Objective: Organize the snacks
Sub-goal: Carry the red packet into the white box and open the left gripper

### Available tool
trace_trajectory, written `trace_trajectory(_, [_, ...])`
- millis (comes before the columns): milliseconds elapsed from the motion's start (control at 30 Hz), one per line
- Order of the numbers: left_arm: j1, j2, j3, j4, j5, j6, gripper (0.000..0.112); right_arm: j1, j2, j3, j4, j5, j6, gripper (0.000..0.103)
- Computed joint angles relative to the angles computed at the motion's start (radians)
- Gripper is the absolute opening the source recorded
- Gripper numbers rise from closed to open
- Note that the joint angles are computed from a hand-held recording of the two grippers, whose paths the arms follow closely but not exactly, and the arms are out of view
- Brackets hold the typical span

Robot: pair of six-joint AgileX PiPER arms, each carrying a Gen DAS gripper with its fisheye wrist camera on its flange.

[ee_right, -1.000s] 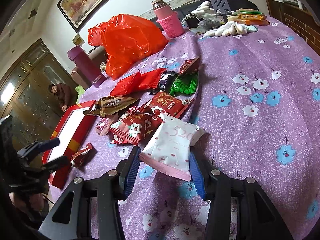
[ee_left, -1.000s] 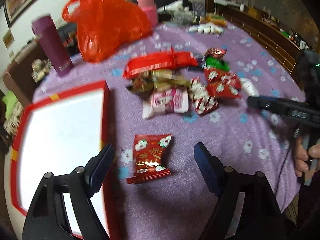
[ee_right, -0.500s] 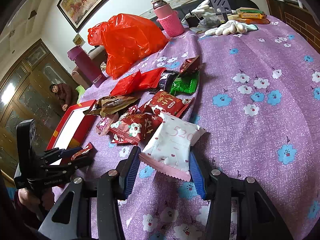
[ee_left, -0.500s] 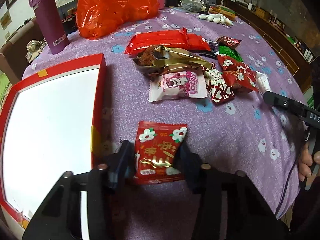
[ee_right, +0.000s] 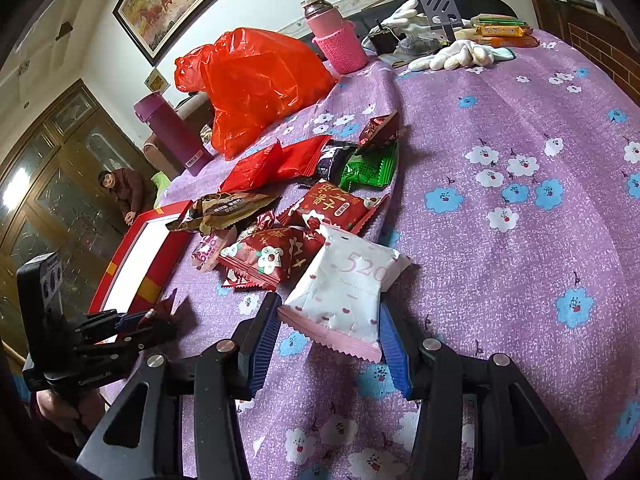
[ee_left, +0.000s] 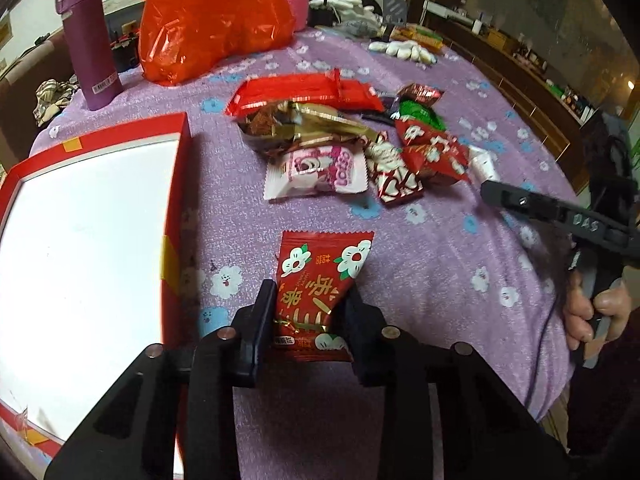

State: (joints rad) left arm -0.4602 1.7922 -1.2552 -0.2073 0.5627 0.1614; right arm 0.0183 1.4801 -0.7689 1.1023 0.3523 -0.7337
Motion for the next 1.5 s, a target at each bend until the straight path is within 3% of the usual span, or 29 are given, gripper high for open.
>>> trace_trajectory(267, [0.054,-0.165,0.122,0.075,-0.078,-0.078,0.03,0.108,-0.038,-0.016,0.049,-0.033,-0.03,0.049])
trace_trajectory(400, [0.127,-0.214,0.172,0.163,-0.108,-0.153,0.03,0.264,0.006,-0.136,-0.181,-0.054,0.185,0.049])
trace_trajectory(533, [0.235,-0.218,0.203,0.141,-0.117,-0.141,0.03,0.416,0.117,-0.31,-0.47,-0.047,0.456,0.048])
trace_trajectory(700, [0.317,-0.217,0.238,0.213,-0.14,-0.198,0.03,0.573,0.326,-0.606,-0.707,0.033,0.658,0.048])
trace_trajectory(867, [0.386,-0.195,0.251,0.272,-0.148,-0.255,0.03,0.654,0.502,-0.86,-0.817,0.153,0.764,0.048])
trace_trajectory(1000, [0.39,-0.19,0.257,0.494,-0.142,-0.494,0.033,0.685,0.567,-0.955,-0.838,0.227,0.8,0.051])
trace_trajectory(1167, [0.349,-0.214,0.269,0.738,-0.139,-0.747,0.063,0.658,0.486,-0.841,-0.814,0.161,0.775,0.053])
trace_trajectory(1233, [0.324,-0.236,0.28,0.759,-0.153,-0.765,0.064,0.611,0.433,-0.763,-0.748,0.111,0.726,0.055])
trace_trajectory(1400, [0.26,-0.245,0.266,0.592,-0.176,-0.601,0.073,0.473,0.263,-0.505,-0.708,-0.016,0.726,0.059])
trace_trajectory(1500, [0.202,-0.224,0.233,0.487,-0.159,-0.494,0.073,0.37,0.172,-0.372,-0.621,-0.027,0.65,0.061])
